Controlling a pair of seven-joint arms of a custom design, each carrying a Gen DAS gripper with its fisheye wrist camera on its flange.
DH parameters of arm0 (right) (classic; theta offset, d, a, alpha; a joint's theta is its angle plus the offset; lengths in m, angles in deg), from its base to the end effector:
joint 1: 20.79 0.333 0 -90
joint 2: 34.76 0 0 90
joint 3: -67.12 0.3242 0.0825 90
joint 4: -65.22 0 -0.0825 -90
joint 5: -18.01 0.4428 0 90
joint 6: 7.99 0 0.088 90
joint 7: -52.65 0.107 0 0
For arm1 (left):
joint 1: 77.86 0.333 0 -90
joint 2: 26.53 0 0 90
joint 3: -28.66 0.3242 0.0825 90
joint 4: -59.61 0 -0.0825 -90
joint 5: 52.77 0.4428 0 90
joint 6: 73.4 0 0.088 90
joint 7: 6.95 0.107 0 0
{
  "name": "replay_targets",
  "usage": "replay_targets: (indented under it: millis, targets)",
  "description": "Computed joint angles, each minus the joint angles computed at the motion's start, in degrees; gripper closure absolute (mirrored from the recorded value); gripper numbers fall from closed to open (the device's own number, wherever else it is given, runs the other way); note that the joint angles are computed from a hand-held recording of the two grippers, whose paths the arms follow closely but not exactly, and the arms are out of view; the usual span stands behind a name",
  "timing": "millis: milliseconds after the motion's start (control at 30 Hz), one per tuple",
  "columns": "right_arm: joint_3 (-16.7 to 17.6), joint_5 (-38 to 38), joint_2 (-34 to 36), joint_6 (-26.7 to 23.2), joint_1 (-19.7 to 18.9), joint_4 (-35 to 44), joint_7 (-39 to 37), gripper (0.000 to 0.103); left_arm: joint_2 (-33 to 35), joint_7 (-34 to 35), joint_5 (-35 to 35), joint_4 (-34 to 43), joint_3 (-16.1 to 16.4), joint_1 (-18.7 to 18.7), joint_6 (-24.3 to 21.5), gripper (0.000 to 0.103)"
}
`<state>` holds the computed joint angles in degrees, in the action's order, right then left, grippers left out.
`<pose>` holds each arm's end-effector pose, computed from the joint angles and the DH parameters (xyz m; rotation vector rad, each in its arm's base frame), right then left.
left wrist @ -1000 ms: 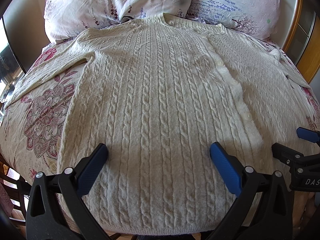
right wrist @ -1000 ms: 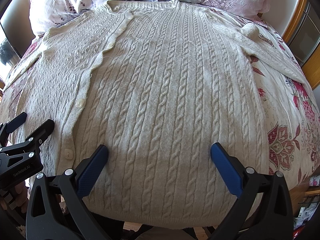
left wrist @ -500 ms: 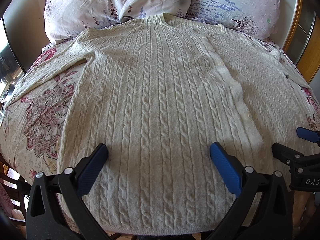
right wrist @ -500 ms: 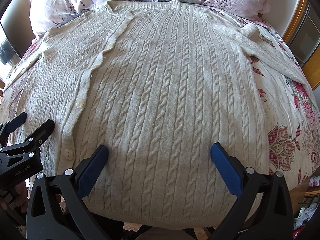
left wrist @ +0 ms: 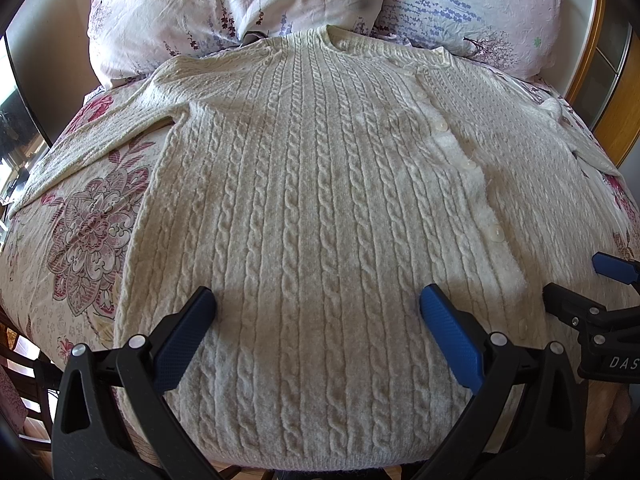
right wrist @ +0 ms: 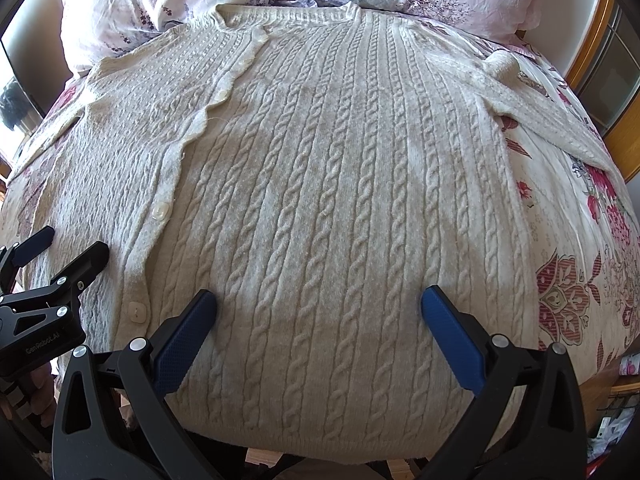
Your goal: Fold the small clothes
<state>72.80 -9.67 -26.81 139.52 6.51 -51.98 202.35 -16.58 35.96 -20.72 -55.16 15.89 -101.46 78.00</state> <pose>0.5477 0.3630 0.3887 -1.8124 2.0257 -0.4329 0.5360 -0.4061 0.3976 -1.6830 2.1249 -0.6143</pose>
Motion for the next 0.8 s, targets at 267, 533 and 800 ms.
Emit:
replay_targets:
  millis: [267, 533, 800]
  targets:
    - [0.0, 0.0, 0.0, 0.1, 0.0, -0.1, -0.1, 0.001, 0.0, 0.1, -0.2, 0.0, 0.0, 0.0, -0.1, 0.002]
    - [-0.1, -0.1, 0.2, 0.6, -0.1, 0.0, -0.5, 0.001, 0.3, 1.6, -1.3, 0.7, -0.1, 0.4, -0.5, 0.002]
    - [-1.1, 2.2, -1.5, 9.1, -2.1, -3.6, -1.1, 0.001, -0.9, -0.5, -2.5, -1.6, 0.4, 1.1, 4.6, 0.002]
